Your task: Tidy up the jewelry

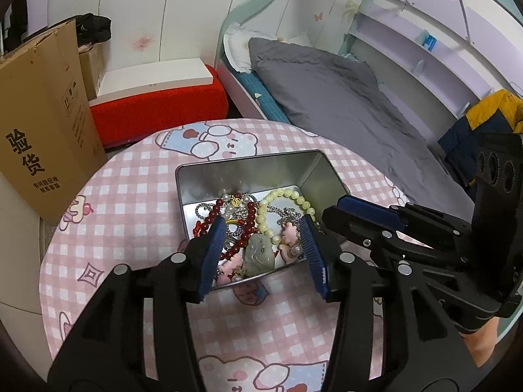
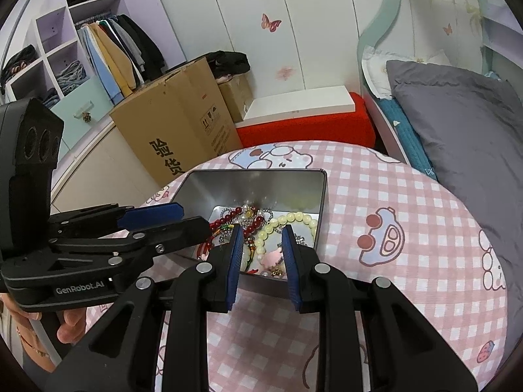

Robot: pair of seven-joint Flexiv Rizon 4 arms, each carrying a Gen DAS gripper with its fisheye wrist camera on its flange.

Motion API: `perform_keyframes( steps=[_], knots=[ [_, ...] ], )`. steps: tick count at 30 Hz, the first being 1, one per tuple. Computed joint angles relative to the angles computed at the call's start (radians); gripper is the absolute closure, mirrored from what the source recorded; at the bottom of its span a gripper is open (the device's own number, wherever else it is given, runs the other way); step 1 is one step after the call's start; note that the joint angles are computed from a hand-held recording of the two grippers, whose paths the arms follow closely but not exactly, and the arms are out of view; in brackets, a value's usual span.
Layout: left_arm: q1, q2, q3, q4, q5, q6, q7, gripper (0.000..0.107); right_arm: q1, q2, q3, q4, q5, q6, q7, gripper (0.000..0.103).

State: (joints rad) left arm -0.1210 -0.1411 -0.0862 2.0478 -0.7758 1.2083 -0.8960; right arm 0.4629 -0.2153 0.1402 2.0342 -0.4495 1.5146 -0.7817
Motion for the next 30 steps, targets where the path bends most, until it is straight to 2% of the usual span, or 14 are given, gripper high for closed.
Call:
perform_keyframes(
  steps=[6,8,10,12,14,16,18,21,22,25,28,30],
  knots=[
    [-0.017,0.055,0.021,0.051,0.044,0.086,-0.032,0.048,0.026,0.050,-0.049,0.042,-0.094,0.021,0.079,0.080],
    [-0.026,0.084,0.033,0.084,0.083,0.139,-0.066,0.044,0.042,0.079,-0.085,0.070,-0.198,0.035,0.163,0.079],
    [-0.034,0.115,0.049,0.121,0.157,0.206,-0.133,0.040,0.049,0.111,-0.117,0.094,-0.340,0.042,0.272,0.075],
    [-0.041,0.158,0.062,0.166,0.210,0.263,-0.181,0.035,0.042,0.155,-0.151,0.120,-0.571,0.052,0.440,0.067],
    [-0.046,0.201,0.075,0.208,0.250,0.302,-0.213,0.028,0.011,0.187,-0.147,0.130,-0.753,0.059,0.582,0.060],
    [-0.005,0.254,0.071,0.244,0.413,0.325,-0.344,0.018,-0.033,0.221,-0.131,0.136,-0.937,0.064,0.737,0.055],
    [0.009,0.301,0.075,0.275,0.492,0.331,-0.404,0.017,-0.070,0.263,-0.098,0.147,-1.062,0.054,0.849,0.049],
    [-0.008,0.378,0.094,0.332,0.535,0.344,-0.434,0.016,-0.102,0.318,-0.037,0.172,-1.138,0.008,0.920,0.044],
    [0.022,0.418,0.076,0.358,0.584,0.346,-0.476,0.016,-0.114,0.339,-0.018,0.182,-1.168,-0.002,0.954,0.043],
    [0.042,0.494,0.066,0.405,0.645,0.358,-0.529,0.016,-0.144,0.396,0.039,0.213,-1.209,-0.031,1.006,0.038],
    [0.030,0.585,0.076,0.464,0.674,0.368,-0.557,0.016,-0.147,0.450,0.071,0.245,-1.228,-0.056,1.045,0.036],
    [0.055,0.639,0.057,0.489,0.700,0.363,-0.587,0.016,-0.141,0.483,0.084,0.263,-1.240,-0.081,1.069,0.035]
  ],
)
